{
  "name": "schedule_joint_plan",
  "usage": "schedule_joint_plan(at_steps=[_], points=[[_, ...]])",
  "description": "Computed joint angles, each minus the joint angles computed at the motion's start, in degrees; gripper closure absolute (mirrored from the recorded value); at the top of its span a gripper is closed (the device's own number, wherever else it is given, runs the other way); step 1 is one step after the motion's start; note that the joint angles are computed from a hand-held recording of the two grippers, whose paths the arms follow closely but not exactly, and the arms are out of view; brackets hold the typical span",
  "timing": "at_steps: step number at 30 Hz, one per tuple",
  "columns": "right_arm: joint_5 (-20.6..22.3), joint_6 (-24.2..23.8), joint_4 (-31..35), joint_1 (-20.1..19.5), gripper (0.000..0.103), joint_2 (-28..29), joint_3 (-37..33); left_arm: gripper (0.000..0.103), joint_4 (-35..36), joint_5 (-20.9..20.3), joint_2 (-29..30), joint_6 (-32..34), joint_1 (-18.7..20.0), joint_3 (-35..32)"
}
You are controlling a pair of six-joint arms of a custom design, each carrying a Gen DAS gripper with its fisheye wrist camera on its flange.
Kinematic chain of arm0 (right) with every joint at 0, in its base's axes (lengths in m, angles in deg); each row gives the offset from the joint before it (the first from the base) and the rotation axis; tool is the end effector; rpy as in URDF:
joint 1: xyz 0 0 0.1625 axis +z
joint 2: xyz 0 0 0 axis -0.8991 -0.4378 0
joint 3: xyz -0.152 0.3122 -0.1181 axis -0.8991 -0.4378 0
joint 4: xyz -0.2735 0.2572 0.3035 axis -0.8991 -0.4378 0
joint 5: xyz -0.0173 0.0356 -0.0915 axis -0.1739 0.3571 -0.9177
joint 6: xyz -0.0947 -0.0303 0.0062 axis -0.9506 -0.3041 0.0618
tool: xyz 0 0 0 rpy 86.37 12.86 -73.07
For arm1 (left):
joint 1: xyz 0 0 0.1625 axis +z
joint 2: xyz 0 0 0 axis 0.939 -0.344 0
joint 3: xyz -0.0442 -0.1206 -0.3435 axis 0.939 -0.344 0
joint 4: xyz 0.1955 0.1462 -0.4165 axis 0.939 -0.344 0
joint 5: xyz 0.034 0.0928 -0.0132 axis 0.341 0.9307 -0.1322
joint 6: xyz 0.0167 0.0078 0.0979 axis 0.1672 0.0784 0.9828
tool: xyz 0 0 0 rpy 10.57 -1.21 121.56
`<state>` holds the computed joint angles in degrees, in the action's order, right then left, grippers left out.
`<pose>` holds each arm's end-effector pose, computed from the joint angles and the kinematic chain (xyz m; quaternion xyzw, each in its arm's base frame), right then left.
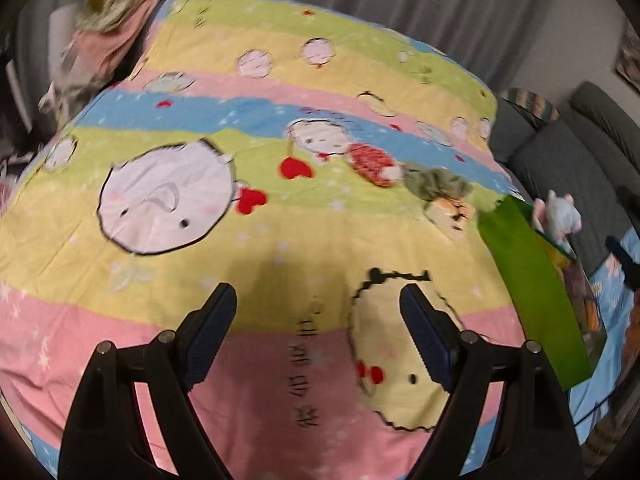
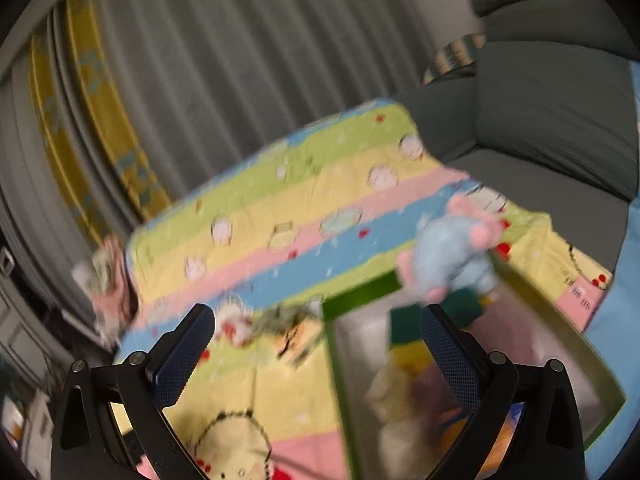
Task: Organize soft objects
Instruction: 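Move the right gripper back and grasp the grey-green knitted cloth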
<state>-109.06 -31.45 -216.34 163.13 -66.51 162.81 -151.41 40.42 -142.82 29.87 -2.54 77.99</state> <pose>0.2167 -0.6216 0.0733 0.1941 -0.8692 0.4372 0.1254 -0.0066 -0.5536 0.1725 -0.0409 0.8603 -0.4282 0.2736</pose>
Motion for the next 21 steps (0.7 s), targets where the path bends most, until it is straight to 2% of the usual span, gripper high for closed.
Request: schedule_joint_plan(at_steps=[4,6,8,13,15,17,19,21], points=[[-7.64,1.35,10.81,3.72,0.001,6.92,-7.57,0.020,2.58,1.83,-1.36,-3.31,1.36,0.35],[-9.51,0.88,15.24,5.01,0.001,10.61,-12.07,0.020,4.81,2.94,-2.48,-6.62,1.91,0.60],[-11.92,-0.28,19.72,6.15,0.001,15.40,-18.37,0.020,6.35,3.02,-3.48,-8.73,2.40,0.80],[-24.66,-1.56,28.91,8.26,0.002,30.12,-39.08,0.020,6.44,4.89,-5.30,-10.91,2.19,1.84],[-28.00,-0.25,34.46,8.24,0.014,34.22,-45.93,0.020,6.55,3.31,-6.08,-11.66,2.52,2.18],[-31.35,0.88,40.23,8.05,0.023,38.35,-52.60,0.020,6.91,1.84,-6.65,-12.00,2.77,2.39],[-33.66,0.40,43.41,7.74,0.030,40.70,-56.37,0.020,7.42,1.62,-6.88,-12.55,2.81,2.40],[-35.48,-0.25,45.08,7.46,0.058,42.42,-58.89,0.020,7.88,1.90,-7.00,-13.11,2.81,2.32]])
